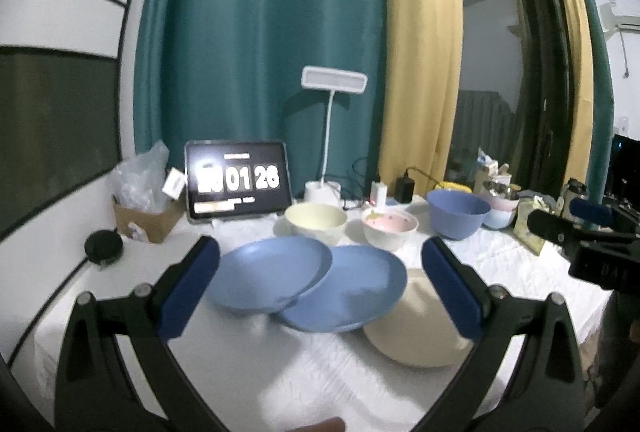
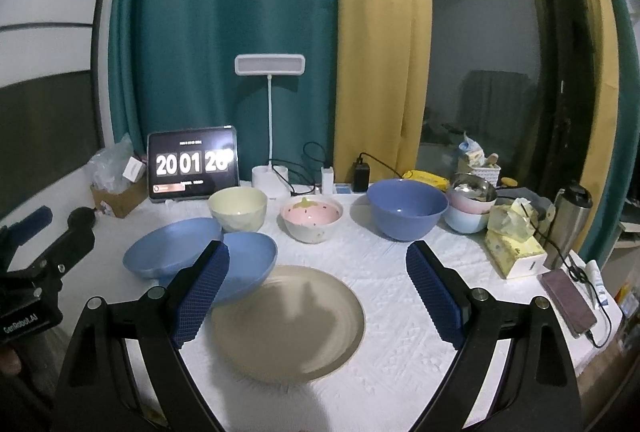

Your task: Organize plates and bowls

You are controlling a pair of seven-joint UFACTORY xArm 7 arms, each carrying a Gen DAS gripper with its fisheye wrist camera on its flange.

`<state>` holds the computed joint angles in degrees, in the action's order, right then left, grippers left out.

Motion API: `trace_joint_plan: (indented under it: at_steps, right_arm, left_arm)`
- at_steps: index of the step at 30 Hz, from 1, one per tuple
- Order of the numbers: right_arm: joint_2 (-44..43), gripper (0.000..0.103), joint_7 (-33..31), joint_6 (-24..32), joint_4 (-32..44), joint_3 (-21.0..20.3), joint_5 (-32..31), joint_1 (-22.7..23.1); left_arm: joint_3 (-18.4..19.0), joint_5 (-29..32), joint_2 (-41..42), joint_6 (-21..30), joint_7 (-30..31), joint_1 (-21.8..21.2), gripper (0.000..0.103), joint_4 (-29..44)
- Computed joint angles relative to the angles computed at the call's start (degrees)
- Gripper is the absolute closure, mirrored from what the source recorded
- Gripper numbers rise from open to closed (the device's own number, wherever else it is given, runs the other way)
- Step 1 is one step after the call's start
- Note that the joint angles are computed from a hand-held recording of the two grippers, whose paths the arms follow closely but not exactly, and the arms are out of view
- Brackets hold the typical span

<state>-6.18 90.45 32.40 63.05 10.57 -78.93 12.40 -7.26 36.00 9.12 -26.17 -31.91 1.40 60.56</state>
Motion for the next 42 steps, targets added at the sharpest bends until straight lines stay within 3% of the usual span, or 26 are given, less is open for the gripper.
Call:
trace_joint_plan:
  at_steps: [5,10,14,19,24,27,31,36,39,40,42]
  right_arm:
    - [3.6,0.01,-2.5,-1.6,2.7,-1.3,1.6,-0.1]
    - [7.3,0.01,-6.2,-4.6,5.5,-3.3,4.4,0.1]
    - [10.5,0.01,-9.3,-6.5,7.9,-5.1,7.0,0.5]
    - [14.6,0.014,-12.8,-8.9,10.8,-7.4,9.9,1.3]
    - [18.6,0.02,-18.0,-10.8,13.7,-9.7,14.6,2.3]
    - [20.9,0.024,-21.8,-12.4,15.3,-11.0,18.7,2.7]
    - [24.8,0.036,-29.1,-14.0,18.5,-11.6,26.5,2.6]
    - [28.6,0.045,-36.6,-15.0,21.7,-11.9,34.6,2.6]
    - [31.1,0.049,-42.1,-15.4,24.0,-11.0,40.3,1.9]
    - [31.8,0.056,-43.5,-15.3,24.7,-10.9,41.8,1.9]
    - [33.7,0.06,-47.5,-14.1,26.9,-10.0,45.7,1.4]
  left_arm:
    - [-2.3,3.0,3.5,3.0,-2.6,2.1,0.001,3.2]
    - [-4.9,1.5,6.7,5.9,-0.7,3.4,0.002,5.5]
    - [-11.7,3.0,9.7,9.5,-0.6,8.9,0.002,8.0]
    - [-26.2,4.7,15.9,16.5,1.4,20.2,0.002,11.9]
    - [-32.6,1.0,21.5,23.0,6.5,23.4,0.003,14.9]
    - [-34.0,-2.0,24.1,26.7,9.0,23.4,0.013,17.0]
    - [-33.5,-5.8,26.7,30.7,11.4,21.7,0.02,20.0]
    - [-32.0,-10.6,28.8,35.2,13.4,19.3,0.042,23.7]
    - [-30.7,-13.1,29.6,37.6,14.8,17.7,0.047,25.9]
    - [-30.5,-14.1,29.8,38.2,15.3,17.5,0.048,26.4]
    - [-29.6,-15.6,30.1,39.5,16.2,16.4,0.05,27.7]
